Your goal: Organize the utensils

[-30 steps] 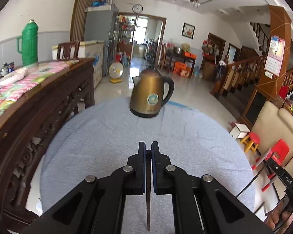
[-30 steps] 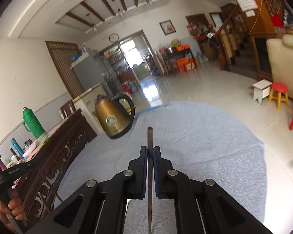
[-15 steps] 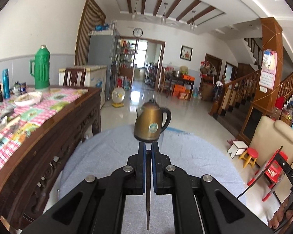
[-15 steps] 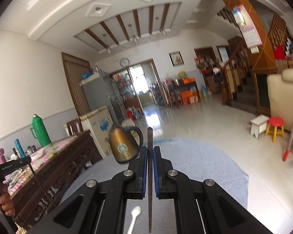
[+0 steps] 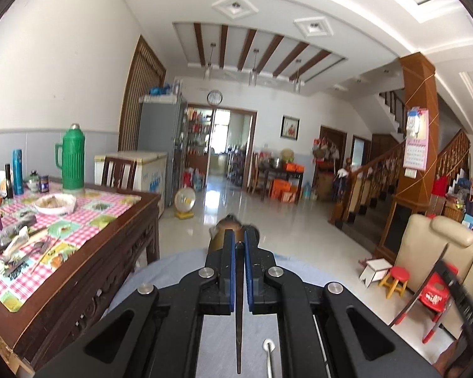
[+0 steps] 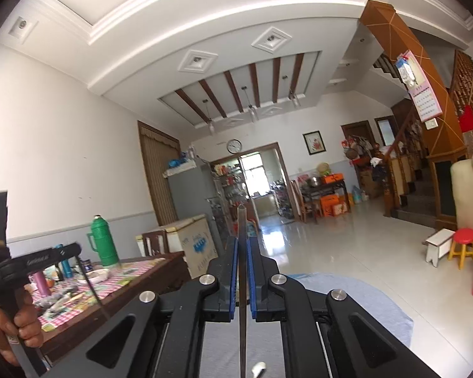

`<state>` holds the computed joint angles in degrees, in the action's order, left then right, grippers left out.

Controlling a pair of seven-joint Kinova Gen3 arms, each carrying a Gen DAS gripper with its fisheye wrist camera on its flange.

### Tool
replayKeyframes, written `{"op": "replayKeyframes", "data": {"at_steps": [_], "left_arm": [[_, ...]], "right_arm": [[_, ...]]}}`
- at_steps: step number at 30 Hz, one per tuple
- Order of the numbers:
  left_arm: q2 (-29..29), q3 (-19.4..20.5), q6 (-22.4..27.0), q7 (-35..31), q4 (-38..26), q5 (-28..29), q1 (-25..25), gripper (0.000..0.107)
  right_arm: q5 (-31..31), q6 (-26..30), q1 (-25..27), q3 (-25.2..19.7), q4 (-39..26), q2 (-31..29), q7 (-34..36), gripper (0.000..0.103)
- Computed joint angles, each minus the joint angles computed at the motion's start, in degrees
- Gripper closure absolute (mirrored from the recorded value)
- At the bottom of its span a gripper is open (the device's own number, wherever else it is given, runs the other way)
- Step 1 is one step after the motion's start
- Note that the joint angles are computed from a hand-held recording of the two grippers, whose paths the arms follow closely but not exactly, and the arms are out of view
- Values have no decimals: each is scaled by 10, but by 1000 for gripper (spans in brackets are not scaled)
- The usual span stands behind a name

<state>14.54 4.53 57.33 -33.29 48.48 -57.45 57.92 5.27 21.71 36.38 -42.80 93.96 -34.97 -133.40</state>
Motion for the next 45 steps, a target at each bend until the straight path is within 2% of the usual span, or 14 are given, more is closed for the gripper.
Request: {"op": "replayKeyframes", "data": {"at_steps": [6, 13, 15, 19, 24, 33, 40, 45], "left_arm": [[-10, 4, -20, 52, 22, -58, 35, 102], [5, 11, -17, 89, 37, -103, 63, 102], [6, 12, -18, 96, 50, -99, 63, 102], [10, 22, -18, 99, 67, -51, 46, 102], [16, 21, -8, 106, 84, -19, 44, 102], [35, 19, 36, 108, 82, -11, 62, 102], [56, 5, 73, 92, 58, -4, 83, 102], [59, -3, 79, 86, 56, 6, 85, 102]], "right_arm": [[-10, 4, -3, -23, 7, -20, -1, 96], [-35, 5, 44, -82, 27, -39, -5, 96], [-40, 1, 56, -94, 38, -44, -3, 96], [-58, 3, 55, -103, 61, -35, -1, 96], [-64, 3, 33, -91, 89, -27, -4, 96], [-60, 3, -7, -68, 123, -28, -22, 96], [-54, 11, -17, -69, 131, -25, -34, 96], [-51, 15, -17, -78, 131, -21, -43, 96]]}}
